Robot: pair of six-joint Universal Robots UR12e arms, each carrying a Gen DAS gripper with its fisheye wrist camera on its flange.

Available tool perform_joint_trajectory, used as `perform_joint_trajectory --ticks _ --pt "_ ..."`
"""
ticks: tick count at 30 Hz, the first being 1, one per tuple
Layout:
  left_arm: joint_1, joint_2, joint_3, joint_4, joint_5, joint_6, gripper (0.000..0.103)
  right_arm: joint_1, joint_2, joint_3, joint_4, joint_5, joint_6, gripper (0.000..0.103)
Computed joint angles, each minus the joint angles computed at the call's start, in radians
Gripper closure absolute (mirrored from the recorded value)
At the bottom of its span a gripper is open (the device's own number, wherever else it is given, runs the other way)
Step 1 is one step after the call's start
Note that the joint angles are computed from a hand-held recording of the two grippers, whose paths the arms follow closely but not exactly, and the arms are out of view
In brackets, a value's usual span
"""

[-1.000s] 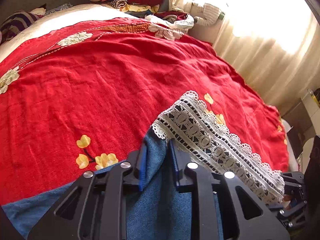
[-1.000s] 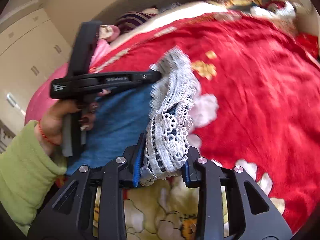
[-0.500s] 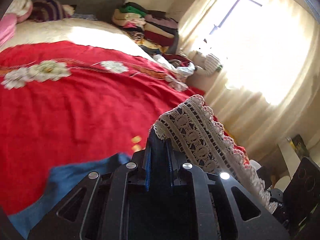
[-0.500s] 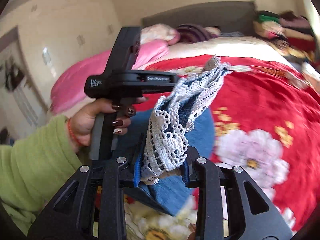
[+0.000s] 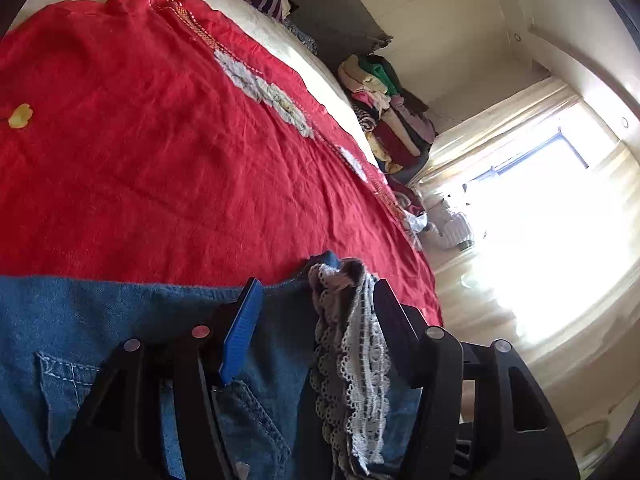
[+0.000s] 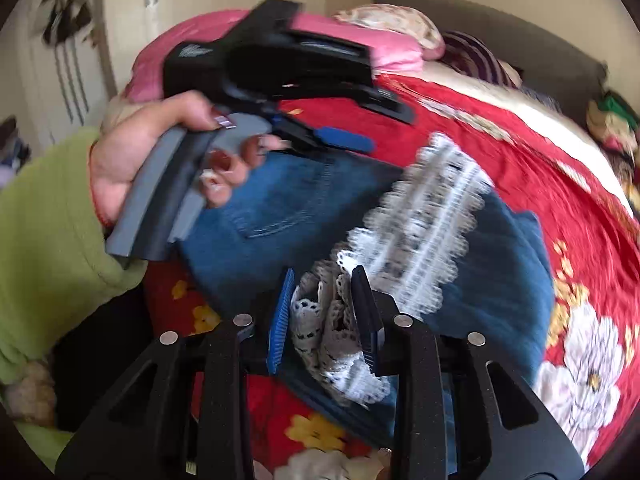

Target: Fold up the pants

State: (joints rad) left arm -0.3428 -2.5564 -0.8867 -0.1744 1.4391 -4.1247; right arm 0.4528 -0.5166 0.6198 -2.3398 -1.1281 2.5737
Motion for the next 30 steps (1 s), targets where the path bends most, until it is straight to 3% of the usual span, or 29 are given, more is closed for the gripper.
perform_joint_trajectory --ticks 2,5,7,12,15,17,21,22,24,25,26,30 --pt "-0.004 -0.008 0.030 -0.058 -0.001 0.039 0.035 0.003 -0.017 0.033 -0.038 -0.015 -0.021 0.077" --pt "-0.013 -0.038 0.104 -0.142 -0.002 0.081 0.025 -0.002 -0.052 0.100 -0.107 -0.046 -0.031 0.062" --pt "-0.014 -0.059 0.152 -0.189 -0.007 0.096 0.020 -0.010 -0.077 0.143 -0.120 -0.045 -0.037 0.060" --pt "-0.014 -0.100 0.249 -0.302 -0.002 0.119 0.020 -0.013 -0.108 0.210 -0.147 -0.027 -0.083 0.059" --pt "-0.018 -0.125 0.308 -0.361 0.005 0.131 0.021 -0.005 -0.094 0.187 -0.146 -0.033 -0.073 0.059" --pt "-0.021 -0.146 0.357 -0.404 0.008 0.144 0.037 0.000 -0.079 0.158 -0.127 -0.037 -0.066 0.059" --pt "-0.024 -0.159 0.386 -0.432 0.011 0.153 0.055 0.010 -0.048 0.102 -0.088 -0.081 -0.063 0.059" --pt "-0.024 -0.162 0.387 -0.429 0.005 0.155 0.065 0.010 -0.041 0.090 -0.073 -0.084 -0.063 0.061" --pt "-0.026 -0.156 0.378 -0.434 0.020 0.167 0.078 0.001 -0.021 0.047 -0.002 -0.045 -0.025 0.083" --pt "-0.027 -0.154 0.375 -0.431 0.025 0.172 0.085 -0.005 -0.018 0.038 0.022 -0.014 0.002 0.085" --pt "-0.027 -0.144 0.355 -0.415 0.028 0.174 0.086 -0.011 -0.018 0.034 0.036 0.012 0.030 0.091" --pt "-0.033 -0.111 0.301 -0.351 0.059 0.185 0.086 -0.034 -0.034 0.045 0.036 0.140 0.058 0.092"
